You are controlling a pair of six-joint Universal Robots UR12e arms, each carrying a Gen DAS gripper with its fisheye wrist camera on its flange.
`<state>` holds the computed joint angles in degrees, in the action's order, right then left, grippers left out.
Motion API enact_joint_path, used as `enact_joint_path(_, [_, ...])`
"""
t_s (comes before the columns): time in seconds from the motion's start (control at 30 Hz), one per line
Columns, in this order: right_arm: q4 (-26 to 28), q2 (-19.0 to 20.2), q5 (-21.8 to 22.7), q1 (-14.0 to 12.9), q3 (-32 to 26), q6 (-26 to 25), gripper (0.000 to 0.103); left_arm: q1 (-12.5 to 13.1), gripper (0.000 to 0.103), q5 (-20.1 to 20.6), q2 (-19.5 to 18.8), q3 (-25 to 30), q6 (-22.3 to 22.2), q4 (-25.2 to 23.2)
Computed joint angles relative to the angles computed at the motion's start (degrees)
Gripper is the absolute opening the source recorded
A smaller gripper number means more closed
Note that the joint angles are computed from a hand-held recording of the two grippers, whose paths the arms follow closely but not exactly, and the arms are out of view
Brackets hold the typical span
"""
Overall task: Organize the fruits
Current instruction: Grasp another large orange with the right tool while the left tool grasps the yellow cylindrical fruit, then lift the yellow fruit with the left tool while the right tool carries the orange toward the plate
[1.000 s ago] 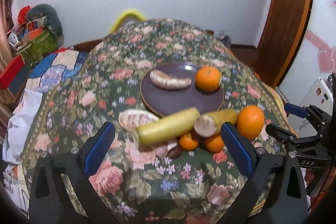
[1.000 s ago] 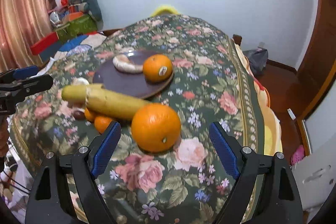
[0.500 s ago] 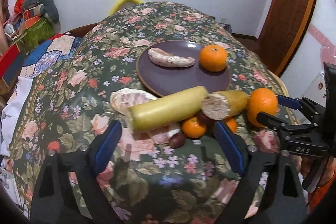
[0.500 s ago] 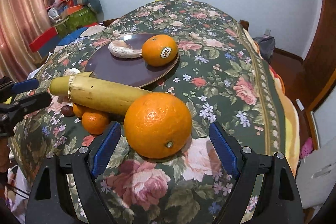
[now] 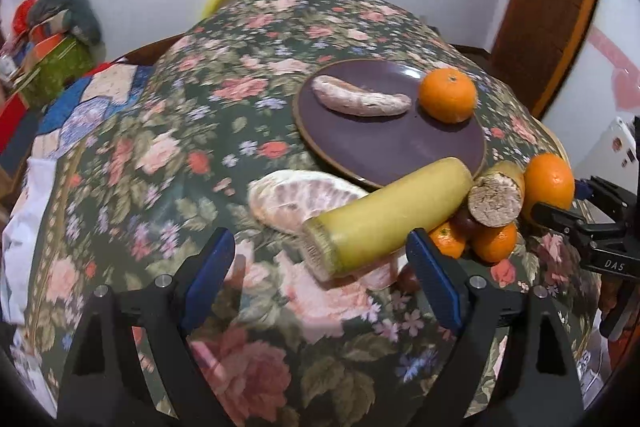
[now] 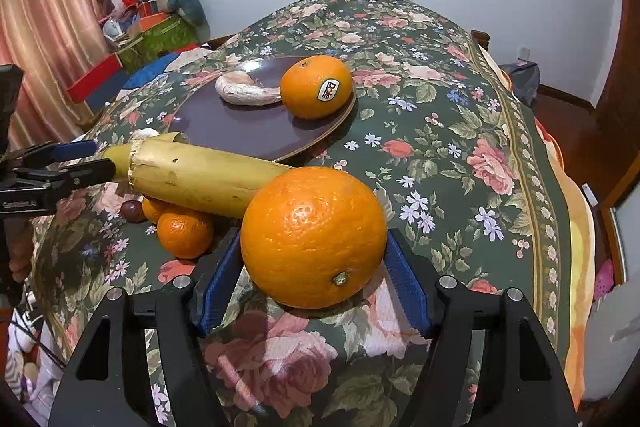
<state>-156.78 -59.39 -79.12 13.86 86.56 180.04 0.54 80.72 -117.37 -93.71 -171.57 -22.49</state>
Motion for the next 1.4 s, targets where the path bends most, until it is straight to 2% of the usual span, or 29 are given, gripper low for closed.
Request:
enact_joint_path(0.2, [-0.1,0.0,0.0,0.0,0.0,-0.2,0.066,-0.1,0.088,-3.1,-1.1,1.0,3.5,-0.3])
enact_joint_path(0.27, [0.0,-0.1,-0.3,0.1,0.0,-0.4,0.066,0.1,0.078,-5.3,-1.1,1.0,4.3,-0.5])
enact_joint_path(0.3, [0.1,0.0,-0.4,0.1,-0.1,-0.5,0.066,0.1,0.076,-5.5,-1.2,1.0,4.3,-0.8])
enact_joint_path(0.4, [0.2,-0.1,-0.5,0.1,-0.1,-0.3,0.066,-0.3,0.057,-2.8,-1.2,1.1,4.7,-1.6])
enact_joint_path(0.47, [0.3,-0.2,-0.4,0.0,-0.1,0.0,0.066,-0.1,0.044,-2.9,-0.9,0.9,3.9,-2.3])
enact_joint_path(0.57, [0.3,-0.5,-0.5,0.0,0.3,0.1,0.066,0.6,0.034,-5.2,-0.2,0.1,3.2,-3.8])
enact_joint_path(0.63, [0.4,-0.7,-0.7,0.1,0.5,0.0,0.065,0.3,0.031,-4.6,0.4,-0.6,3.4,-3.5])
enact_joint_path(0.87, [0.5,-1.4,-0.6,0.0,1.1,0.1,0.065,-0.4,0.03,-1.9,2.2,-2.9,1.8,-3.3])
enact_joint_path(1.0, [0.4,-1.7,-0.7,-0.1,1.6,0.0,0.065,-0.5,0.03,-0.2,3.2,-3.5,1.4,-6.4])
enact_joint_path(1.03, [0.3,-1.7,-0.7,-0.2,1.6,0.2,0.065,-0.4,0.032,-0.2,3.4,-3.6,1.3,-6.9])
enact_joint_path(1.13, [0.1,-1.8,-0.5,-0.3,1.8,0.6,0.065,-0.1,0.056,-0.5,3.8,-3.7,1.3,-7.6])
enact_joint_path(1.17, [0.0,-1.8,-0.5,-0.3,1.9,0.8,0.065,-0.1,0.06,-0.1,3.9,-3.9,1.0,-6.6])
enact_joint_path(1.4, [0.0,-1.8,-0.1,-0.5,1.9,1.1,0.065,-0.7,0.06,-0.7,2.2,-0.7,1.8,-6.8])
